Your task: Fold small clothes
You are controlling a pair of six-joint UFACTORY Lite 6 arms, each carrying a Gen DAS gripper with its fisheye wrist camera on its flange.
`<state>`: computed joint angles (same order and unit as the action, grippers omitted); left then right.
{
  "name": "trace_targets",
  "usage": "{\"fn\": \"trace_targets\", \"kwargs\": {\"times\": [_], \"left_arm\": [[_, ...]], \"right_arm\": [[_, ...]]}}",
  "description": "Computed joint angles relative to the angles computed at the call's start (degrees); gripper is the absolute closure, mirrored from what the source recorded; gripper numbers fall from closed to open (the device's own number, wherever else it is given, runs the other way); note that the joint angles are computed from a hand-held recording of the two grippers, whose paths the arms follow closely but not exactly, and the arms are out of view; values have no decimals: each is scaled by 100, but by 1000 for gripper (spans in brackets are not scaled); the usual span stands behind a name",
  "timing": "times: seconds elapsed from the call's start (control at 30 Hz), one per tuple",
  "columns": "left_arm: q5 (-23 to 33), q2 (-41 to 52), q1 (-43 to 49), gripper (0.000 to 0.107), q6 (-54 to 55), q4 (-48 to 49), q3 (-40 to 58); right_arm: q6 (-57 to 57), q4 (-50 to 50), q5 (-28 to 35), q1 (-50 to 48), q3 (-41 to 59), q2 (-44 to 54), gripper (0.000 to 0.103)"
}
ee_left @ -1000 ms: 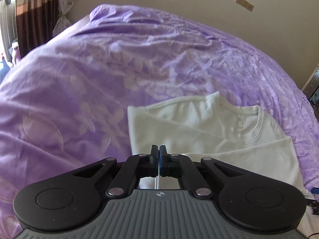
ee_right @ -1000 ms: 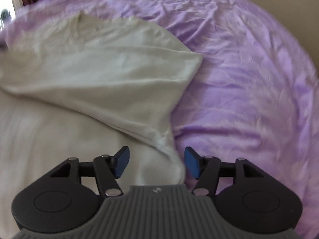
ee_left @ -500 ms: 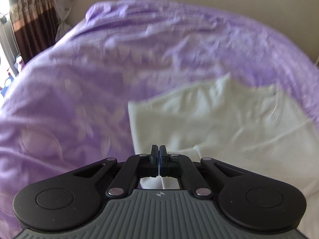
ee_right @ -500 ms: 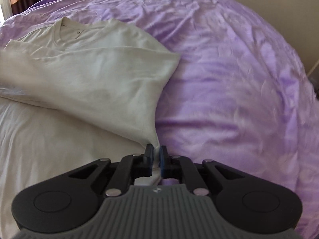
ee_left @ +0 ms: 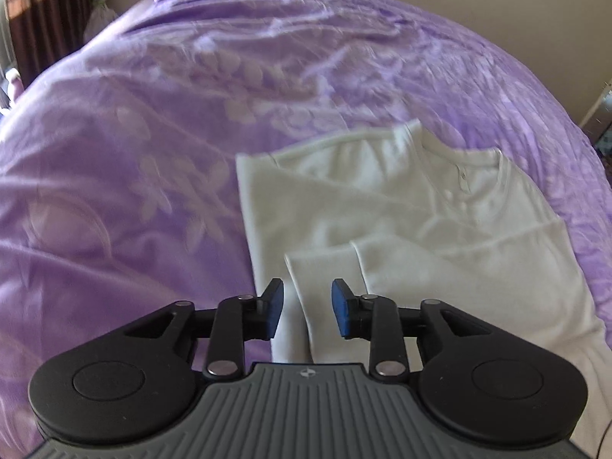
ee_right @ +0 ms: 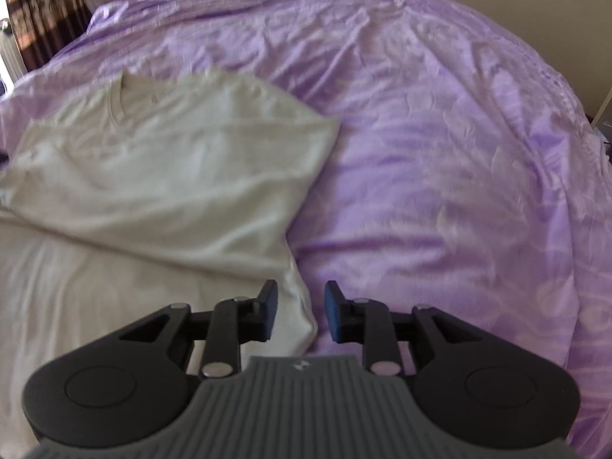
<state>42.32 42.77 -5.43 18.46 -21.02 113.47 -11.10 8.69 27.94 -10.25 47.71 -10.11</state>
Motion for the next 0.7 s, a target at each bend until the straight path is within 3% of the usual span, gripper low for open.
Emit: {"fn": "trace_targets", "kwargs": {"times": [0.07,0.2,0.43,0.57,0.63,0.7], "left_arm": [[-213,-78,-98,72,-135,258,-212],[-382,86,-122,72,-382,300,-146],[-270,761,-76,72,-324,148,681],[-197,1146,-67,74,-277,162,1098],[-65,1374,-83,77,-338,267,1414],[52,1545,-111,81,-368,381,1665]], "right_arm": [[103,-43,-106,65,328,273,81],[-113,543,-471,51,1194,1289,61],[-1153,2538,-642,-439,3323,3699,61],[-802,2791,-343,-700,4832,5188,61],[-799,3065,-132,-833,5434,5798,68],[-1274,3730,61,-962,5717,6149,103]]}}
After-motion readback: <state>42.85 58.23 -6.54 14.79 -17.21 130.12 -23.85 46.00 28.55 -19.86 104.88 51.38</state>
